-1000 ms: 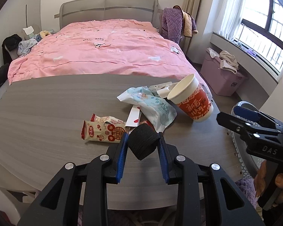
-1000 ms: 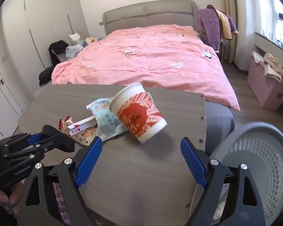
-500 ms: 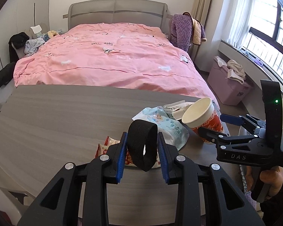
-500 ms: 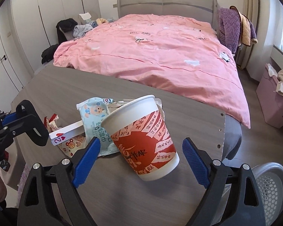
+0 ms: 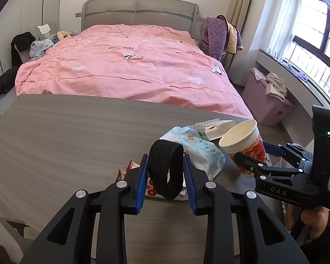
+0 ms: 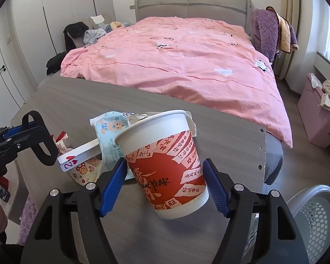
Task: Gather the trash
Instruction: 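Carry band and cup over the grey basket and open both tools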
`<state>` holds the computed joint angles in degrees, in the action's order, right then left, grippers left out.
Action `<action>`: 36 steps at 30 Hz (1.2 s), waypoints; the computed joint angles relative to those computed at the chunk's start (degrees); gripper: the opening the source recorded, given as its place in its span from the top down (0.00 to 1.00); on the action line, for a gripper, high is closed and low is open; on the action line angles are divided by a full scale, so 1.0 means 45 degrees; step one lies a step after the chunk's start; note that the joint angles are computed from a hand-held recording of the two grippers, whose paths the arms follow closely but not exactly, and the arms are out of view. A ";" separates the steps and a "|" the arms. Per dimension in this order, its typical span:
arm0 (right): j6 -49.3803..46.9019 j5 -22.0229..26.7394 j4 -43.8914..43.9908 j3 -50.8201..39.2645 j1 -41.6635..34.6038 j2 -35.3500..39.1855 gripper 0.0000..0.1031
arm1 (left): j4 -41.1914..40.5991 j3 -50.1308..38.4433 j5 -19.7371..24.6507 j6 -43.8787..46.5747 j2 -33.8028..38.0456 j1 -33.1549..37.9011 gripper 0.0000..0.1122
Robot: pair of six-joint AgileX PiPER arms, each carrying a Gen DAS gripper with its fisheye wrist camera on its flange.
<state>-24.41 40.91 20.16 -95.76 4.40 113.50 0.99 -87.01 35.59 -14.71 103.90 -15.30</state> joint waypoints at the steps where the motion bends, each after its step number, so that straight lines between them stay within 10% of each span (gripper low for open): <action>1: 0.0007 -0.0056 0.0163 0.0190 -0.0055 -0.0152 0.33 | -0.0051 0.0041 -0.0032 0.0061 -0.0030 0.0002 0.73; 36: -0.0059 -0.1322 0.2716 0.6379 -0.5624 -0.6169 0.33 | -0.0713 -0.3070 0.1195 0.1780 0.1437 -0.3186 0.73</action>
<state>-24.68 34.96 32.38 -67.05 -20.91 85.74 -2.22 -100.82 40.97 -6.70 110.36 -29.64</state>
